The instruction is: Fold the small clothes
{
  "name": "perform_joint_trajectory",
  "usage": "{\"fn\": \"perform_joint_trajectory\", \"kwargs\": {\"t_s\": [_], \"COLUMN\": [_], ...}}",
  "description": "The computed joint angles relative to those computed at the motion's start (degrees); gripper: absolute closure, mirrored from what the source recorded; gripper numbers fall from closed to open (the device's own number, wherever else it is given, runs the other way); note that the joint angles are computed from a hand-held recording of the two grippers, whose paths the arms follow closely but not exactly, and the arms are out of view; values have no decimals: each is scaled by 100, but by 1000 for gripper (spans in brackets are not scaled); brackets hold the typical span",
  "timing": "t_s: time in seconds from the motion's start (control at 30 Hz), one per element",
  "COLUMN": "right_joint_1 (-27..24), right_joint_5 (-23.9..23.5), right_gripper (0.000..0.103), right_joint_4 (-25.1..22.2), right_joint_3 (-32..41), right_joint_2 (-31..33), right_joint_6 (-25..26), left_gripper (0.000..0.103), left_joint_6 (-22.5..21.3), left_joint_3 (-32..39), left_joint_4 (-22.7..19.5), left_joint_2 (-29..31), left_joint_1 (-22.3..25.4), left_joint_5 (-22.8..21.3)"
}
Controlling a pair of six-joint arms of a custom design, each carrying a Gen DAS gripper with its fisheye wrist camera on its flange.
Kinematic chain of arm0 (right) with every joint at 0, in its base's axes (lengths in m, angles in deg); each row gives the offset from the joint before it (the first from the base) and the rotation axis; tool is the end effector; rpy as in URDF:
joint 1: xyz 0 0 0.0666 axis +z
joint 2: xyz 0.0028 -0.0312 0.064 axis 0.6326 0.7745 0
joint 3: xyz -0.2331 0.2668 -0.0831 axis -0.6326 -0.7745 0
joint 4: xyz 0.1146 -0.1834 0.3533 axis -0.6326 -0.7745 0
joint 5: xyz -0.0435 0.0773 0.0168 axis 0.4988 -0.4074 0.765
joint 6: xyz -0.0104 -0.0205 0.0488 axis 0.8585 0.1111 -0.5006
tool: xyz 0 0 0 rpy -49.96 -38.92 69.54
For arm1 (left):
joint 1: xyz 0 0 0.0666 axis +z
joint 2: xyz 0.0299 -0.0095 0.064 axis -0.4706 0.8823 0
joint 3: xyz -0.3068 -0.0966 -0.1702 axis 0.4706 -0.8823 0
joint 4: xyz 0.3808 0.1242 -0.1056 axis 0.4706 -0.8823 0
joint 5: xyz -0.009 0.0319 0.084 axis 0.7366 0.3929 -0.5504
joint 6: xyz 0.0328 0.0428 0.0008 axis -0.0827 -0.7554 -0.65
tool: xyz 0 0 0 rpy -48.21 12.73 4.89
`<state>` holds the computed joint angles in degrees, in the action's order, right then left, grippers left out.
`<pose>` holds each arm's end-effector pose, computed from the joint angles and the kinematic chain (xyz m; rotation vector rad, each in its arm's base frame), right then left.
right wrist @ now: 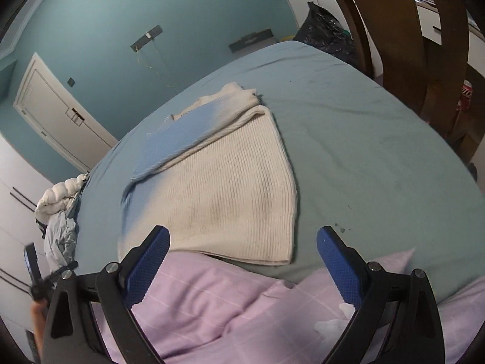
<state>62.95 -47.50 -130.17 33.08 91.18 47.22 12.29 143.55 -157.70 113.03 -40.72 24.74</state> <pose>0.3887 0.1760 0.4126 -0.0604 2.4797 0.5513 0.4099 -0.0836 0.4951 -0.7436 2.6253 0.0868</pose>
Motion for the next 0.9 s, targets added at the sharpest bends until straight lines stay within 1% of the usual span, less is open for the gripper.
{"fn": "perform_joint_trajectory", "kwargs": {"t_s": [0.03,0.07,0.1,0.13,0.2,0.3,0.47,0.53,0.6,0.7,0.77,0.83,0.9], "right_joint_1": [-65,-88,-124,-174,-267,-362,-441,-457,-435,-400,-392,-404,-426], "right_joint_5": [4,-12,-118,-224,-279,-343,-357,-325,-279,-217,-188,-202,-213], "right_gripper": [7,7,7,7,7,7,7,7,7,7,7,7,7], "right_joint_4": [3,34,115,144,311,381,294,265,263,213,138,31,-66], "right_joint_3": [-92,-136,-187,-195,-238,-195,-86,-45,-8,14,17,44,70], "right_joint_2": [-103,-77,40,98,167,331,619,681,764,876,944,1016,1065], "right_joint_6": [45,2,-119,-194,-358,-479,-440,-415,-415,-336,-298,-274,-244], "left_gripper": [0,0,0,0,0,0,0,0,0,1,1,1,1], "left_joint_6": [39,98,149,194,159,49,-193,-268,-235,-283,-321,-279,-163], "left_joint_3": [-71,-139,-136,-108,-23,51,158,114,47,22,-80,-221,-463], "left_joint_4": [62,102,38,-44,-138,-81,22,135,245,255,407,575,857], "left_joint_2": [17,49,176,286,516,741,994,1003,1015,1139,1145,1126,1051], "left_joint_1": [58,91,126,83,7,-108,-184,-140,-74,-112,-78,-7,135], "left_joint_5": [170,283,328,275,53,-100,-135,-3,182,75,305,671,1272]}}
